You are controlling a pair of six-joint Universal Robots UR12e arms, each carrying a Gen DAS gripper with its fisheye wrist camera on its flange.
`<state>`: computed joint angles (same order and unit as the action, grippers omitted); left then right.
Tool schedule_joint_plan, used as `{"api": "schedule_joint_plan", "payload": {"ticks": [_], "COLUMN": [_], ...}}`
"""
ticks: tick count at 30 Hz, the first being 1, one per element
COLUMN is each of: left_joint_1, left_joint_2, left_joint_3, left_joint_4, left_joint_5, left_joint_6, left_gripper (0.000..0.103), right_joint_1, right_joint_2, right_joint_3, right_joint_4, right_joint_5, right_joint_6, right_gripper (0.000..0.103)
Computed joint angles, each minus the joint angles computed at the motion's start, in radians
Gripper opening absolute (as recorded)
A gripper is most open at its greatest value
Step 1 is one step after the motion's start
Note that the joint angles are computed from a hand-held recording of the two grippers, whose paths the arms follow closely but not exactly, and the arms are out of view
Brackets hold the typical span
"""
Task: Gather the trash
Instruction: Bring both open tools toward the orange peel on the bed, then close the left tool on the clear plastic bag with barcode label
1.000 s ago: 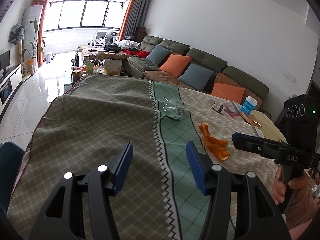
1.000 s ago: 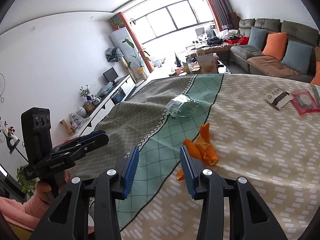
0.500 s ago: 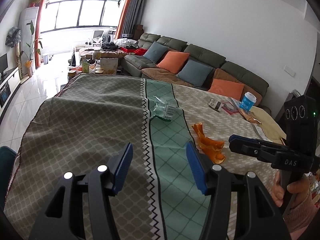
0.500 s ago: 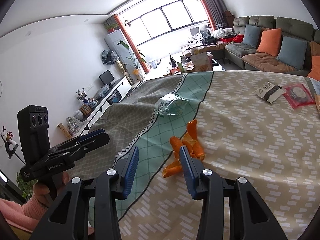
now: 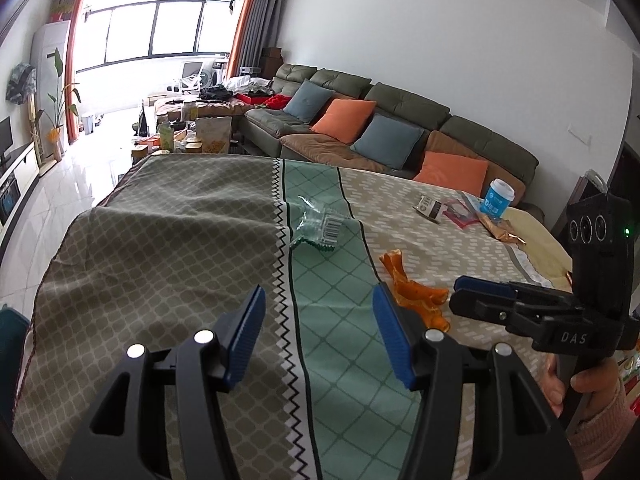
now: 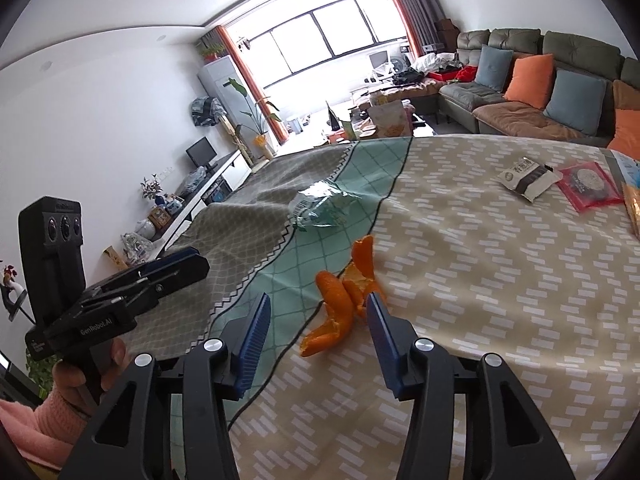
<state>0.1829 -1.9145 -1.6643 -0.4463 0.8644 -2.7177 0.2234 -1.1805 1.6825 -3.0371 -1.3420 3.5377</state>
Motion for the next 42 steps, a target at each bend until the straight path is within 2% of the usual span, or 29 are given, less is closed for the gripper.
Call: {"api": "schedule_joint_plan", "payload": {"ticks": [9,27,33,36,38,42], "left_joint_1": [-0.028,-0.082,-0.1,-0.103,-0.105,-0.101], "left_joint_2": [-0.036,-0.116,-0.135,-0.145,-0.153,-0.161], "left_joint_3": [0.062,0.189,0.216,0.232,0.248,0.257], "left_joint_4": [-0.045,-0.138,-0.158,-0.188,-0.22,-0.249], "left_joint_5": [0.032,0.107,0.125,0.127,0.127,0.118], "left_joint_6": [0.027,0.06,0.094,0.107,0.11,0.102], "left_gripper": [0.06,0.06,0.06,0.055,0.041,0.039], "right_joint_1": [0.0,-0.007,-0.011,-0.014,-0.017,-0.023], "right_joint_2": [0.004,0.017,0.021,0.023,0.022,0.02], "right_joint_3": [-0.01,-0.039,-0.044,-0.043,-0.039,-0.032], "right_joint_4": [0.046,0.125,0.135,0.138,0.131,0.12], "right_joint_5": [-0.016,0.001,0.008,0.015,0.024,0.039], "right_joint_6": [0.009,0.034,0.042,0.051,0.06,0.077], "right_gripper": [0.057,0.057,0.05,0.043,0.039,0.036]}}
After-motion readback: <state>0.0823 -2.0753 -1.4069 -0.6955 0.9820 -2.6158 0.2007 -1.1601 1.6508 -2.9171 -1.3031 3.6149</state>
